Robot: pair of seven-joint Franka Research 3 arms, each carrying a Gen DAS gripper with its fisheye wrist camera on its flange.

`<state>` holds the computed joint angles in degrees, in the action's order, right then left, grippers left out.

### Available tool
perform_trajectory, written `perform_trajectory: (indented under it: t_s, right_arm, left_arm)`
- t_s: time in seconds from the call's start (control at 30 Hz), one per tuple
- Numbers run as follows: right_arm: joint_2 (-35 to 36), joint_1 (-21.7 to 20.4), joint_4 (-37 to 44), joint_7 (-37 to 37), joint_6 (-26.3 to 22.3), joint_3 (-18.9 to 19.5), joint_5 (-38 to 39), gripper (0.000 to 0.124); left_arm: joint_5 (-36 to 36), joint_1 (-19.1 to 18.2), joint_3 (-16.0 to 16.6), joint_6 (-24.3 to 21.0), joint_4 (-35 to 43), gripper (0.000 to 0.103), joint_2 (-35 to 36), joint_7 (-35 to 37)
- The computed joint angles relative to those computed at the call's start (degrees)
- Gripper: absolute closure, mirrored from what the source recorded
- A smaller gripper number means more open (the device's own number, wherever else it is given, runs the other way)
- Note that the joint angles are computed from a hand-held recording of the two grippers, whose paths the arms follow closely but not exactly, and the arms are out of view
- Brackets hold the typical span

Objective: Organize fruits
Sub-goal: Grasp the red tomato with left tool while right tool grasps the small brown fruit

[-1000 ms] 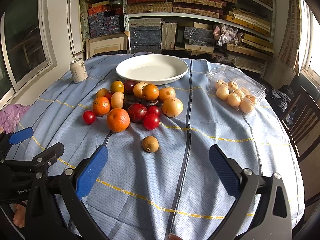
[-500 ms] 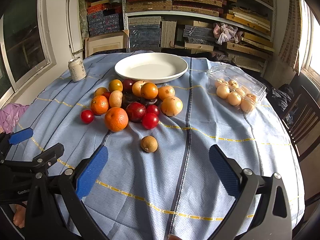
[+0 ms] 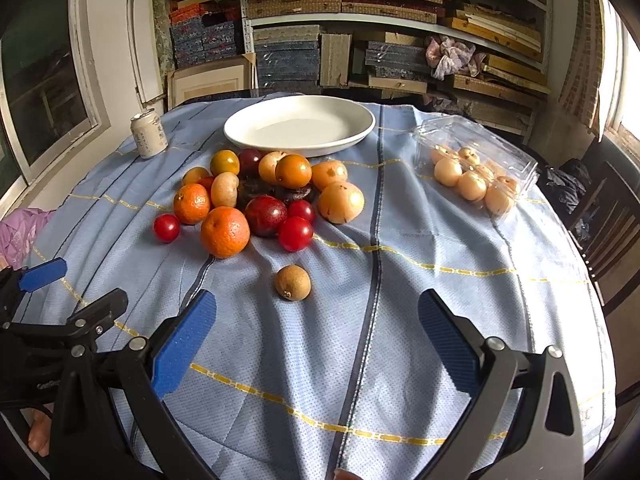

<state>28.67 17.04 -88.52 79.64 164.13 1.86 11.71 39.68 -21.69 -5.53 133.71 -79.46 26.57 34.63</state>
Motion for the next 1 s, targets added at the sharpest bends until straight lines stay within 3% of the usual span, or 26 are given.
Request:
perform_trajectory:
  t_s: [0.17, 0.27, 0.47, 0.53, 0.63, 0.77, 1.0]
  right_arm:
    - [1.87, -4.72, 2.3, -7.01, -5.23, 4.52, 5.16, 0.025]
    - [3.76, -6.88, 4.88, -9.55, -10.35, 5.59, 8.84, 0.025]
    - [7.06, -9.72, 9.59, -12.5, -15.29, 7.19, 15.87, 0.025]
    - [7.3, -10.68, 9.83, -16.57, -15.28, 8.57, 18.21, 0.025]
    - [6.23, -12.44, 7.66, -25.31, -11.57, 11.46, 23.56, 0.025]
    - [5.99, -9.0, 8.43, -24.45, -10.27, 7.32, 20.57, 0.025]
    - [10.85, -7.34, 18.87, -22.14, -21.23, 4.86, 13.54, 0.027]
  left_arm:
    - [-0.55, 1.21, 0.51, 0.99, -2.09, 0.003, -0.17, -1.07]
    - [-0.47, 1.87, 0.95, 0.06, -2.55, 0.003, 0.32, -1.39]
    - [-3.46, 3.63, 0.36, -0.51, 0.25, 0.003, 3.25, 2.01]
    - [-4.75, 4.19, -0.17, 0.55, 2.02, 0.003, 4.57, 4.91]
    - [-5.58, 3.92, 0.11, 0.78, 5.08, 0.003, 6.9, 8.45]
    - [-7.75, 4.67, 0.18, 3.97, 4.14, 0.003, 6.97, 9.83]
    - [-10.06, 5.06, 0.4, 5.66, 3.01, 0.003, 6.43, 12.33]
